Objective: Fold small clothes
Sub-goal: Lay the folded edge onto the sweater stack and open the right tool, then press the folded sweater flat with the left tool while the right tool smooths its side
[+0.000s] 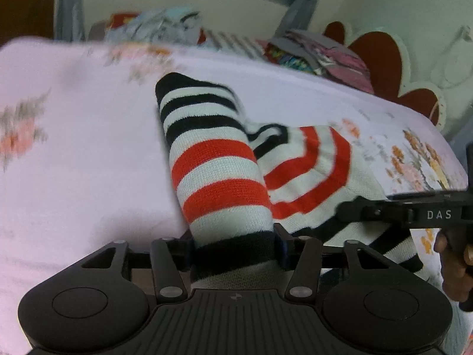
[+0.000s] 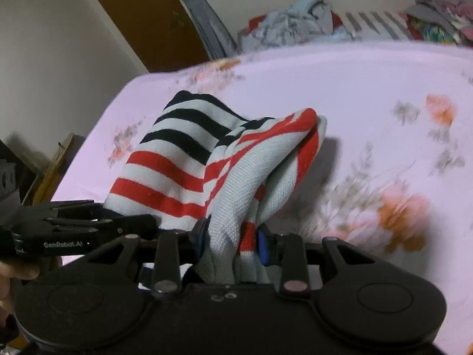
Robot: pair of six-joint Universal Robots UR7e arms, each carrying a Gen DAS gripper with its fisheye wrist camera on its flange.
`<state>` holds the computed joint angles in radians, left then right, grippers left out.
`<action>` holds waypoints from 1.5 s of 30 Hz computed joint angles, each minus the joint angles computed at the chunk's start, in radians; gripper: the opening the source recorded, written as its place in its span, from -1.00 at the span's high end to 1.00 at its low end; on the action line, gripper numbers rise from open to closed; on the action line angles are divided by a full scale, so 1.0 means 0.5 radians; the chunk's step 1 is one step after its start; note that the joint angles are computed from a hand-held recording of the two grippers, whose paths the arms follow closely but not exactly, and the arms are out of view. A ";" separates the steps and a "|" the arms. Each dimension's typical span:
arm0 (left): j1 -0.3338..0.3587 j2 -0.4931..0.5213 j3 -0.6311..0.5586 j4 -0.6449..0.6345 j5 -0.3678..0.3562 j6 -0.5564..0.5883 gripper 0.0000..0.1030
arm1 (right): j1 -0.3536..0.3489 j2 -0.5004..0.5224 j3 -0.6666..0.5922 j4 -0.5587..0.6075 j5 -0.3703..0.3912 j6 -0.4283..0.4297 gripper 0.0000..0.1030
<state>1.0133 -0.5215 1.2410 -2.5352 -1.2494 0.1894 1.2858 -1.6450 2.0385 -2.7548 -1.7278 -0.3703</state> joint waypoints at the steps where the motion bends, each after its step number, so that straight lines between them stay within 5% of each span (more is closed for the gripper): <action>1: 0.022 0.003 0.023 -0.051 -0.018 -0.013 -0.28 | -0.020 0.007 0.009 -0.018 -0.011 0.019 0.37; 3: 0.066 -0.001 0.068 -0.149 -0.085 -0.058 -0.52 | -0.130 -0.003 0.025 0.008 0.085 0.111 0.37; 6: 0.110 0.023 0.069 -0.189 -0.182 -0.105 -0.53 | -0.288 -0.049 0.065 0.022 0.323 0.256 0.38; 11: 0.126 0.042 0.071 -0.234 -0.204 -0.066 -0.64 | -0.249 -0.034 0.066 -0.020 0.247 0.231 0.36; 17: 0.086 -0.031 0.099 -0.429 -0.059 0.067 -0.79 | -0.186 -0.067 0.037 0.006 0.120 0.211 0.11; 18: 0.091 -0.034 0.085 -0.481 -0.083 0.071 -0.75 | -0.170 -0.076 0.049 -0.071 0.106 0.184 0.19; 20: 0.102 -0.020 0.019 -0.478 -0.141 0.078 -0.11 | -0.108 -0.065 0.066 -0.270 0.036 0.098 0.43; 21: 0.103 0.005 -0.046 -0.417 -0.168 0.083 -0.04 | -0.063 -0.030 0.057 -0.377 -0.018 0.045 0.51; 25: 0.065 0.107 -0.192 -0.236 -0.153 0.234 -0.03 | 0.044 0.121 -0.074 -0.413 -0.131 -0.095 0.53; 30: 0.019 0.154 -0.184 -0.155 0.006 0.347 -0.03 | 0.119 0.297 -0.154 -0.368 -0.555 -0.206 0.84; 37: -0.001 0.108 -0.128 -0.177 0.042 0.384 -0.03 | 0.123 0.267 -0.098 -0.429 -0.561 -0.133 0.85; 43: -0.016 -0.142 0.231 -0.381 -0.049 0.428 -0.02 | 0.179 0.021 0.088 -0.415 -0.420 -0.216 0.78; 45: -0.032 -0.222 0.352 -0.412 -0.055 0.424 0.27 | 0.197 -0.060 0.154 -0.379 -0.409 -0.236 0.78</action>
<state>0.9975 -0.6324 1.4171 -2.7411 -1.2767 0.4016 1.3841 -1.6750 2.1155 -2.9444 -1.9321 -0.4884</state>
